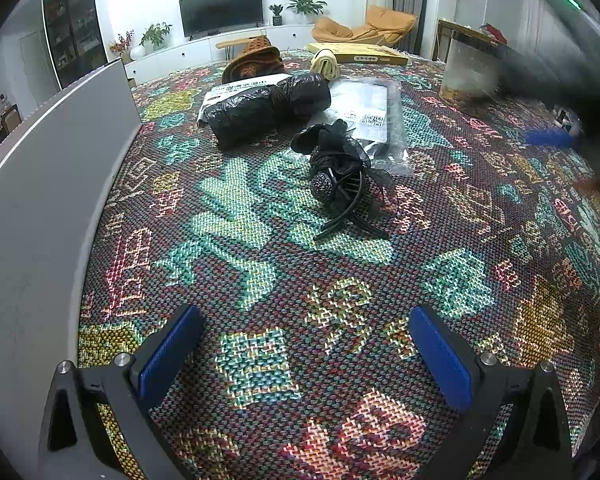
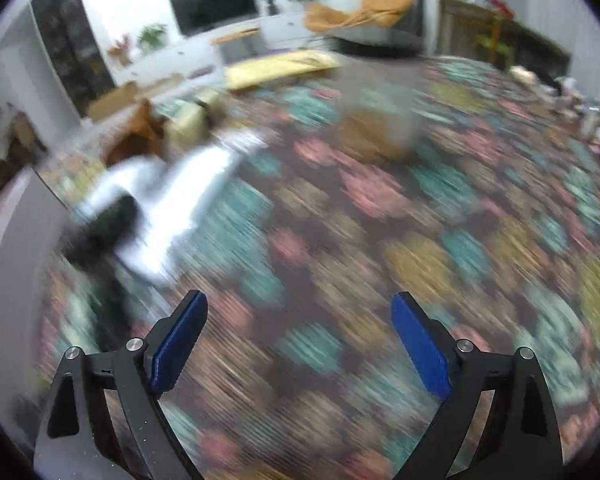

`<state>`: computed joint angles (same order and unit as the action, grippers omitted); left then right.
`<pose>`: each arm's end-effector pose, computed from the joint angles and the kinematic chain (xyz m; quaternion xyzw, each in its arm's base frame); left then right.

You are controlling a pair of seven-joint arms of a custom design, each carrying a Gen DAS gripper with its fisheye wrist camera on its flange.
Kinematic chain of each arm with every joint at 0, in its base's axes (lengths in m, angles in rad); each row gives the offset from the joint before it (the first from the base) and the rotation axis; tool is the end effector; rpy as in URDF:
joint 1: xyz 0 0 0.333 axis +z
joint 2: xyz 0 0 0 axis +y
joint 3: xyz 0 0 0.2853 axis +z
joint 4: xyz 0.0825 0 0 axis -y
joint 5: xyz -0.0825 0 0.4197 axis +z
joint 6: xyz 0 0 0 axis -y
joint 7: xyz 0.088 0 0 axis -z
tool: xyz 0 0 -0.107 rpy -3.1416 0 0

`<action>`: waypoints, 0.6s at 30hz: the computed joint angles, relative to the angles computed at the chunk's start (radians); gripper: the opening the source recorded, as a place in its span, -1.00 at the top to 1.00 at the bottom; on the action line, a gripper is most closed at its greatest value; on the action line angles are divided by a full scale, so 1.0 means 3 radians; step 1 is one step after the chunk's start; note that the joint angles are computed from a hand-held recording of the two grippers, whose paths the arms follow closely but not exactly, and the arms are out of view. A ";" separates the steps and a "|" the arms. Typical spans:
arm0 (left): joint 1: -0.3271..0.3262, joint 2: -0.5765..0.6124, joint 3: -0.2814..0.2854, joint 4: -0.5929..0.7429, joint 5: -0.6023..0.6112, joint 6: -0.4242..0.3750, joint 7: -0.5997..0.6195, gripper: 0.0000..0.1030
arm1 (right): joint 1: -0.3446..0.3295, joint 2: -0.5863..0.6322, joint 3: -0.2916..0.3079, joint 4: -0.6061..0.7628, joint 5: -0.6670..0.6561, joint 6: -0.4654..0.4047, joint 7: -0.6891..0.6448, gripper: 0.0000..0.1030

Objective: Organize soft objects

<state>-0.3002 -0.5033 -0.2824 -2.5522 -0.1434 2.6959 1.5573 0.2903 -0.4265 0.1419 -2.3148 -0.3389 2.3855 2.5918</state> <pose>0.4046 -0.2624 0.4616 -0.4967 0.8098 -0.2660 0.1634 0.4633 0.2153 0.5206 -0.5297 0.7962 -0.1852 0.2264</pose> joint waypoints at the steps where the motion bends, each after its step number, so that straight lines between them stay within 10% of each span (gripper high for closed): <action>1: 0.0000 0.0000 0.0000 0.0000 0.0000 0.0000 0.0000 -1.00 | 0.0003 0.0247 -0.0038 0.0229 0.0071 0.0017 -0.0054 -0.83; 9: -0.0001 0.0001 -0.0001 -0.0001 0.0005 0.0004 -0.0008 -1.00 | 0.0088 0.1703 -0.0100 0.1707 -0.0120 -0.0538 0.0154 -0.83; 18: -0.0001 0.0007 -0.0004 0.0002 0.0009 0.0008 -0.0012 -1.00 | 0.0239 0.1584 -0.0157 0.1469 -0.0411 -0.0531 -0.0108 -0.75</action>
<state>-0.3005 -0.5014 -0.2835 -2.5517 -0.1407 2.6982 1.5536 0.3621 0.0486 0.0947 -1.8740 -0.4624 2.2261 2.5593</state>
